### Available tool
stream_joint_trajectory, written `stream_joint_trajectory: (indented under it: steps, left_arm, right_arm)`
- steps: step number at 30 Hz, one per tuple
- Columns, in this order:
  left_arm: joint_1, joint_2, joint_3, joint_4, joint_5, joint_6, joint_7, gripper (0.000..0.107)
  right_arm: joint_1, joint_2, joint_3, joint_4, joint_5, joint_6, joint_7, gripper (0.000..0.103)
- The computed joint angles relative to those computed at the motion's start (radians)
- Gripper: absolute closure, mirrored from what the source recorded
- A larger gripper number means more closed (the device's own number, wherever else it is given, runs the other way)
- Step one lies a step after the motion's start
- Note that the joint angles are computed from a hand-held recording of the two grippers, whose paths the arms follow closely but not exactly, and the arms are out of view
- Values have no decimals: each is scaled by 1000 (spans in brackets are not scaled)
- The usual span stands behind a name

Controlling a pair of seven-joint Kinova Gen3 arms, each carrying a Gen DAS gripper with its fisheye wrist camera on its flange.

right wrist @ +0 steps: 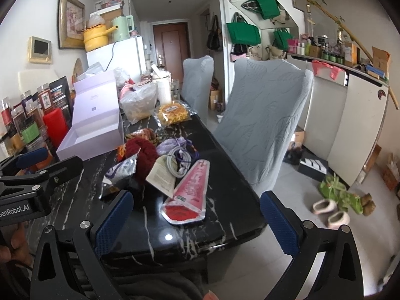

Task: Organize soft objects
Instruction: 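Grasp the silver-purple snack packet with the left tool while the right tool grasps the pink tube pouch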

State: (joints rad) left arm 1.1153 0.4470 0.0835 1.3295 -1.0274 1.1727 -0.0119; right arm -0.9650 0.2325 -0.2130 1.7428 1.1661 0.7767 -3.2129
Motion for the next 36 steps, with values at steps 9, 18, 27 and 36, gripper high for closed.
stream_joint_trajectory:
  steps: [9,18,27,36]
  left_arm:
    - [-76,-12,6,35,60,-105,-56,4]
    - [-186,-31,14,86,180,-295,-222,4]
    - [-275,-20,2,115,349,-437,-412,4]
    - [-302,11,-21,102,434,-459,-612,4]
  right_arm:
    - [29,52,26,-49,-87,-61,100,0]
    - [50,79,98,-53,-169,-195,160,0]
    - [48,121,141,-82,-242,-250,231,0]
    - [44,171,174,-141,-341,-260,371,0]
